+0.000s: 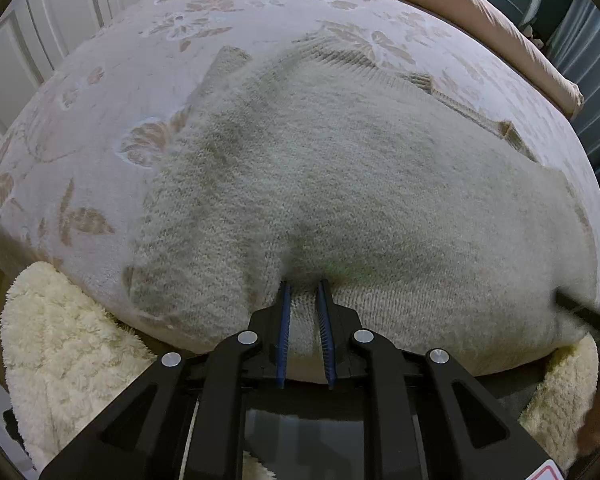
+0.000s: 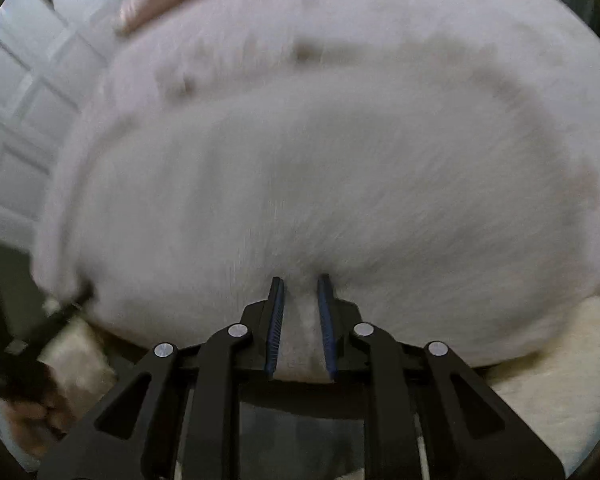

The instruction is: Fold small clothes

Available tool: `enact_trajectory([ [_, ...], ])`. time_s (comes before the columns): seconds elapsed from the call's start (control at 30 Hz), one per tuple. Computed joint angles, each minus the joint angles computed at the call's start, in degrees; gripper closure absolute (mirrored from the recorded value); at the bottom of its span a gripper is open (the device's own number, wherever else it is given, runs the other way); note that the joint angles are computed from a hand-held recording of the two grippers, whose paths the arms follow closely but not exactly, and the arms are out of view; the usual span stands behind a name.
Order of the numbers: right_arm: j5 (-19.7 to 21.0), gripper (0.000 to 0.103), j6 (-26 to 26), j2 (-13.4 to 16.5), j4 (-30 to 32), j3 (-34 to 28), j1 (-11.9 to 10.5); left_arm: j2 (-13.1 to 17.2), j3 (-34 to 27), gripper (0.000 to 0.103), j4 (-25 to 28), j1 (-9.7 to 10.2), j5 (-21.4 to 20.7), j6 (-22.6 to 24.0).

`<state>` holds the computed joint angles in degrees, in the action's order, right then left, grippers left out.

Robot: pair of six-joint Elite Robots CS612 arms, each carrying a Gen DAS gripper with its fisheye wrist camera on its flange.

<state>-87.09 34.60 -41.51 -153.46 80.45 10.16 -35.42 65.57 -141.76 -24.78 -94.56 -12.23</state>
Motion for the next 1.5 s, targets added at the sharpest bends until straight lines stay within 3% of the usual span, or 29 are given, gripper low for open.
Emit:
enact_trajectory([
  [0.03,-1.54,0.086,-0.53,0.04,-0.91,0.20,0.32,0.00,0.09,0.087,-0.21,0.00,-0.03,0.08],
  [0.13,-0.99,0.086,-0.31,-1.07,-1.30,0.68,-0.16,-0.14,0.06,0.087,0.12,-0.04,-0.10,0.19],
  [0.2,-3.35,0.082,1.22,-2.64,-4.16,2.38,-0.79,-0.32,-0.62,0.087,1.05,0.06,-1.61,-0.76],
  [0.3,-8.21,0.065,2.74,-3.75,-5.99,3.42,-1.99,0.34,-2.90,0.074,-0.32,0.16,-4.84,-1.67],
  [0.37,-11.27,0.064,3.14,-3.47,-5.39,2.59,-3.18,1.36,-5.22,0.061,-0.73,-0.14,-3.72,-1.10],
  [0.6,-16.44,0.043,4.14,-0.20,-1.12,-2.96,-5.95,9.59,-21.12,0.058,5.21,0.10,0.67,-3.46],
  [0.67,-15.42,0.040,3.98,1.68,-1.02,-5.41,-6.40,12.54,-26.52,0.058,8.65,0.26,2.21,-4.43],
  [0.7,-14.45,0.040,4.07,2.27,-0.73,-6.15,-6.53,13.89,-28.92,0.058,10.44,0.35,2.48,-4.59],
  [0.73,-11.48,0.048,3.82,3.00,0.07,-6.94,-7.06,15.06,-31.00,0.058,12.33,0.41,2.88,-4.69],
  [0.77,-8.95,0.062,3.41,3.29,0.91,-7.29,-7.40,16.13,-32.92,0.058,14.19,0.45,3.30,-4.96],
  [0.8,-8.11,0.093,3.12,3.42,1.96,-7.64,-7.47,16.65,-33.71,0.058,14.66,0.57,3.03,-4.93],
  [0.83,-8.19,0.095,2.81,3.32,1.29,-7.31,-7.39,17.14,-34.66,0.057,15.35,0.52,3.61,-4.72],
  [0.97,-11.37,0.095,7.51,0.57,-10.73,-2.09,-7.44,17.80,-36.01,0.055,16.71,0.48,4.02,-4.13],
  [1.03,-12.20,0.095,8.66,0.97,-8.17,-2.35,-7.80,17.77,-35.70,0.055,16.38,0.37,4.65,-3.64],
  [1.1,-9.17,0.095,7.32,3.39,0.39,-4.81,-8.57,17.72,-35.34,0.054,16.07,-0.02,6.29,-2.51],
  [1.13,-9.93,0.095,6.51,3.61,1.68,-5.50,-8.32,17.60,-35.05,0.054,15.92,-0.19,6.93,-2.18],
  [1.2,-12.78,0.089,6.45,3.14,1.43,-5.74,-7.54,17.57,-35.00,0.054,15.98,-0.34,7.62,-1.86],
  [1.33,-19.49,0.088,6.40,0.80,-4.58,-4.30,-4.56,17.33,-34.43,0.054,15.42,-0.29,7.34,-2.21],
  [1.4,-16.27,0.088,4.12,0.51,-7.76,-3.99,-3.62,17.24,-34.25,0.054,15.35,-0.40,7.92,-1.92],
  [1.5,-9.69,0.088,-1.14,1.77,-7.25,-6.49,-1.64,17.07,-33.86,0.054,15.01,-0.53,8.63,-1.46],
])
